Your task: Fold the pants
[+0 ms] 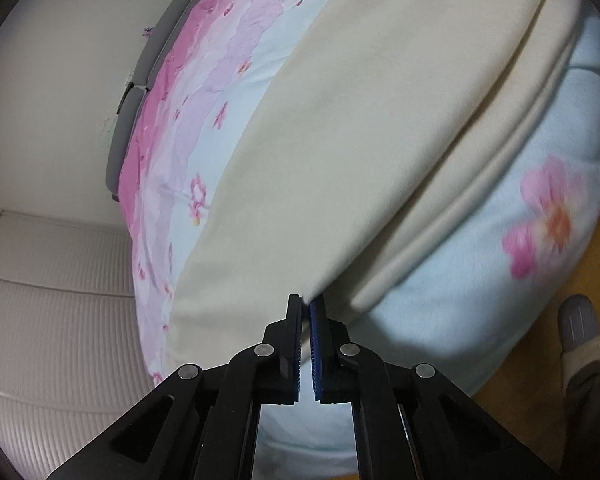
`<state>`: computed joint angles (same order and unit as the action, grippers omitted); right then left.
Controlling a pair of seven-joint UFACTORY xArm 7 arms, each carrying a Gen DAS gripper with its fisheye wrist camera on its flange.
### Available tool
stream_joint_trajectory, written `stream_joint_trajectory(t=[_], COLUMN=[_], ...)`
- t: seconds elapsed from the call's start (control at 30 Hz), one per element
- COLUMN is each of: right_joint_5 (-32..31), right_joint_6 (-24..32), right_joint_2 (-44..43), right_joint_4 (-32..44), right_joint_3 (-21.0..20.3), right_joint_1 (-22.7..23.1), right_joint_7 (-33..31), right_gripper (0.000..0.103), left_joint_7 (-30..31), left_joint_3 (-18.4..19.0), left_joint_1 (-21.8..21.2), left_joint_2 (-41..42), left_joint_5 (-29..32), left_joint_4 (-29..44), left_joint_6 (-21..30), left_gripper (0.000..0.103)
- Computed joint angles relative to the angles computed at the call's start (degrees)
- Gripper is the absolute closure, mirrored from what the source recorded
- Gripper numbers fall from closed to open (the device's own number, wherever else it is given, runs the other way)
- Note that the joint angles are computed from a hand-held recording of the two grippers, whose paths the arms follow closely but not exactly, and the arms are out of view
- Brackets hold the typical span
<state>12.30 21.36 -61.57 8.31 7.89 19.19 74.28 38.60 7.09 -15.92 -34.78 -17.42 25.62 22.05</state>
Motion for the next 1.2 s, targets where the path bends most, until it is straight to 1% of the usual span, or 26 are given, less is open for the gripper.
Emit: stream_joint_trajectory(t=[0.03,0.07,0.13,0.23,0.27,0.3,0.33,0.37,0.4,0.43,0.5,0.53,0.57,0.6,0.63,0.67,0.7,0.73,0.8,0.83,0.87,0.93,0.97,1.0,1.1,1.2], right_joint_5=[-0.1,0.1,0.1,-0.1,-0.4,-1.0,-1.9,-2.7,-3.1,-3.9,-5.5,-6.6,-7.6,-9.2,-11.5,-14.1,-15.9,-19.1,-23.4,-25.4,-26.7,-28.5,-28.7,-29.2,-28.2,-26.5], right_joint_6=[0.4,-0.1,0.9,3.2,4.0,5.7,8.8,12.9,15.2,18.8,26.5,30.1,32.9,36.6,39.9,42.6,44.1,45.4,44.7,43.6,42.4,39.2,37.8,36.1,33.7,31.2], right_joint_2=[-0.3,-0.1,0.6,-1.4,-2.2,-2.6,-2.9,-3.8,-4.5,-7.7,-14.7,-18.3,-21.0,-24.0,-27.0,-29.6,-31.1,-32.5,-32.3,-31.0,-29.2,-23.9,-21.6,-18.8,-12.4,-8.0], right_joint_4=[0.1,0.2,0.8,0.3,0.4,1.0,2.3,3.8,4.8,5.2,6.1,6.3,6.5,7.0,7.5,7.9,8.2,8.7,9.0,9.5,10.2,12.2,13.0,14.2,16.5,16.5], right_joint_3=[0.3,0.1,0.8,2.9,2.9,2.6,2.0,1.2,1.1,0.8,-1.8,-3.4,-4.8,-6.8,-9.4,-12.7,-15.4,-20.4,-28.7,-33.2,-37.1,-45.0,-46.9,-50.1,-55.3,-59.2], right_joint_1=[0.3,1.6,3.1,2.9,2.9,2.6,2.3,1.7,0.7,-0.7,-4.5,-7.2,-9.6,-12.8,-16.5,-20.6,-23.7,-28.2,-34.6,-37.3,-39.3,-41.4,-41.5,-41.3,-40.6,-40.7], right_joint_7=[0.0,-0.5,-0.7,1.1,1.3,0.9,-0.2,-1.3,-1.9,-2.1,-3.7,-4.9,-6.3,-8.1,-10.2,-12.6,-14.6,-17.5,-22.3,-24.5,-26.4,-30.1,-31.2,-33.2,-36.4,-38.4], right_gripper=[0.101,0.101,0.101,0.100,0.100,0.097,0.084,0.068,0.065,0.065,0.065,0.062,0.056,0.052,0.046,0.042,0.041,0.039,0.037,0.036,0.036,0.036,0.036,0.036,0.036,0.036], left_joint_7=[0.2,0.4,0.5,-0.6,-1.2,-2.3,-3.0,-4.1,-5.0,-6.2,-7.3,-7.8,-8.2,-8.5,-9.0,-9.5,-10.8,-11.5,-13.8,-16.7,-18.9,-22.4,-22.8,-22.6,-18.7,-14.5], left_joint_3=[0.2,0.5,0.8,0.4,0.1,-0.8,-1.4,-2.2,-2.9,-4.0,-5.5,-7.2,-8.6,-9.7,-11.6,-12.7,-15.3,-16.9,-20.6,-23.3,-24.6,-25.9,-26.0,-26.3,-26.7,-24.9], left_joint_1=[0.2,0.3,0.7,1.7,2.0,2.3,2.3,2.1,1.7,0.2,-2.6,-5.3,-7.5,-9.0,-11.6,-12.8,-14.5,-15.6,-17.1,-17.8,-18.7,-21.5,-22.5,-23.7,-26.8,-29.9], left_joint_2=[-0.1,0.0,0.2,0.3,0.2,-0.1,-0.2,-0.2,-0.1,0.2,1.1,2.8,4.5,6.1,9.5,11.7,16.3,19.3,26.6,32.0,36.1,44.2,46.7,50.4,63.2,74.8], left_joint_5=[0.0,0.0,-0.1,-0.1,0.0,0.2,0.4,0.5,0.4,-0.3,-1.4,-2.2,-2.9,-3.3,-4.2,-4.3,-4.1,-3.8,-1.2,2.8,6.2,12.9,14.2,15.3,16.8,17.5], left_joint_4=[0.0,0.0,0.1,0.7,1.1,1.9,2.6,3.6,4.7,6.6,9.3,11.8,13.9,15.6,18.9,21.0,25.2,27.9,34.7,39.9,44.0,53.0,55.9,60.3,76.6,94.4], left_joint_6=[0.0,-0.1,-0.1,0.7,1.2,2.3,2.9,3.7,4.4,5.3,5.6,5.4,4.9,4.3,3.3,2.8,1.8,1.0,-0.7,-1.5,-1.4,0.4,1.3,2.9,10.7,20.7], left_gripper=[0.056,0.056,0.056,0.056,0.056,0.056,0.056,0.054,0.051,0.050,0.047,0.046,0.046,0.046,0.046,0.046,0.046,0.046,0.046,0.046,0.046,0.046,0.046,0.046,0.046,0.046])
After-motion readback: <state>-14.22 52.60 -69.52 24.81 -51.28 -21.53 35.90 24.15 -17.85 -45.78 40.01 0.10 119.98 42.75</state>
